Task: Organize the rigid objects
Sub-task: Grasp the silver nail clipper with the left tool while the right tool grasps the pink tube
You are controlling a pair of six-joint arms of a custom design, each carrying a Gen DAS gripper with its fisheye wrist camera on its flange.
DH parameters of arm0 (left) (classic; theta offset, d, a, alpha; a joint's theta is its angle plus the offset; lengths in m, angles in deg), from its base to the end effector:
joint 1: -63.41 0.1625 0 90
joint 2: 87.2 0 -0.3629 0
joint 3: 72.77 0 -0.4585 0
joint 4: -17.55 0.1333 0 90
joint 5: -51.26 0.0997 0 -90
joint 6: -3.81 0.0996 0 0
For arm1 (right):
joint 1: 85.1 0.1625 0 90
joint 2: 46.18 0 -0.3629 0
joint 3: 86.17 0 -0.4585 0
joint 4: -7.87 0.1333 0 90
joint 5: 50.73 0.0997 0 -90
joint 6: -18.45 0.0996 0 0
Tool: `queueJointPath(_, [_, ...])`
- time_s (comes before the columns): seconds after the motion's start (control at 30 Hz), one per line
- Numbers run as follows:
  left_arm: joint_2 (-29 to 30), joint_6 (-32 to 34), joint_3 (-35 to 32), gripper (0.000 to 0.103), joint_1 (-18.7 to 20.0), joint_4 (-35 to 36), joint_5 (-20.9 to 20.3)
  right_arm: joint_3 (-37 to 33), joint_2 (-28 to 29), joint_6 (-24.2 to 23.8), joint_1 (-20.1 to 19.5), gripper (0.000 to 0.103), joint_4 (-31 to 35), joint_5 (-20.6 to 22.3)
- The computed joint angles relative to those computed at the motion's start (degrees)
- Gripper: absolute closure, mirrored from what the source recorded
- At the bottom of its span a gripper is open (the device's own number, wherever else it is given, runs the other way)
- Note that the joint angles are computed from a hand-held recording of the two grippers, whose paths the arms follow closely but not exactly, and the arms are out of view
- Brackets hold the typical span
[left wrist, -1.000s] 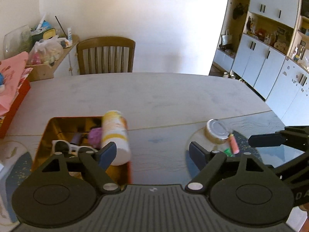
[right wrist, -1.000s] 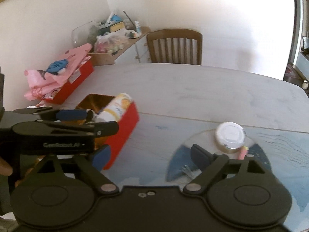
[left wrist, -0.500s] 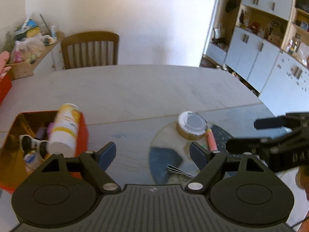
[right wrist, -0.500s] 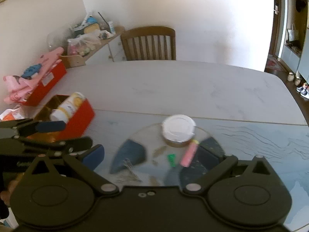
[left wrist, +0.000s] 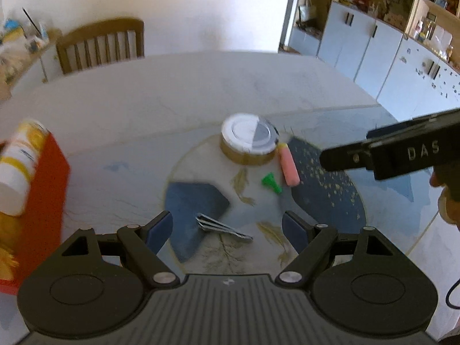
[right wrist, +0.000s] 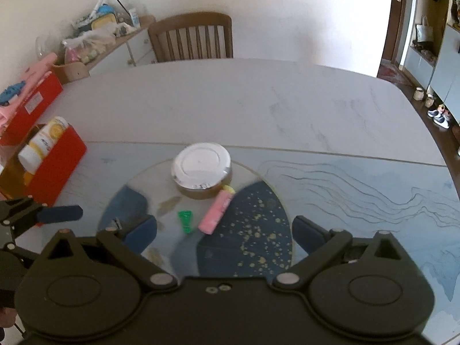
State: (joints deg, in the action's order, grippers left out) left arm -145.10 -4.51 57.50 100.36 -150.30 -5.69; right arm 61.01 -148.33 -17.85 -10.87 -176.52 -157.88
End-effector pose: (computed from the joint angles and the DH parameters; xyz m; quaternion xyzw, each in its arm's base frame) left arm -0.2380 -0.4138 -0.0406 0.3518 0.8907 -0.1844 0.2209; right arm -0.0046 -0.3986 0.2066 0.0989 -0.8952 0.3115 0.3030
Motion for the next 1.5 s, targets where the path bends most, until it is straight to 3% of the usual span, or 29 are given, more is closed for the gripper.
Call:
queueJointPath(0.17, [2.71,-0.71,-1.42,0.02,1.03,-0.01,0.39,-1.88,2.78,-0.07,-0.98,0.009,1.12,-1.22])
queueJointPath(0.57, [8.38,6.31,-3.12,0.02,1.09,-5.01,2.79,-7.69,12.24,2.38,0.18,0.028,-0.44,-4.72])
queueJointPath(0.9, [10.28,8.76,-3.66,0.02,1.82,-7.77,2.32,-9.29,15.21,1.63,1.01,0.045,-1.23,-6.66])
queueJointPath(1.33, [10.06,10.52,-2.83,0.052,0.93,-9.56,1.87,-8.39,16.51,-2.87,2.02,0.087,-5.46,-8.92])
queueJointPath(1.5, [9.15,10.22,-2.5,0.056,0.75,-8.27,1.29,-7.93,15.61,-2.88,1.55,0.088,-4.76,-8.2])
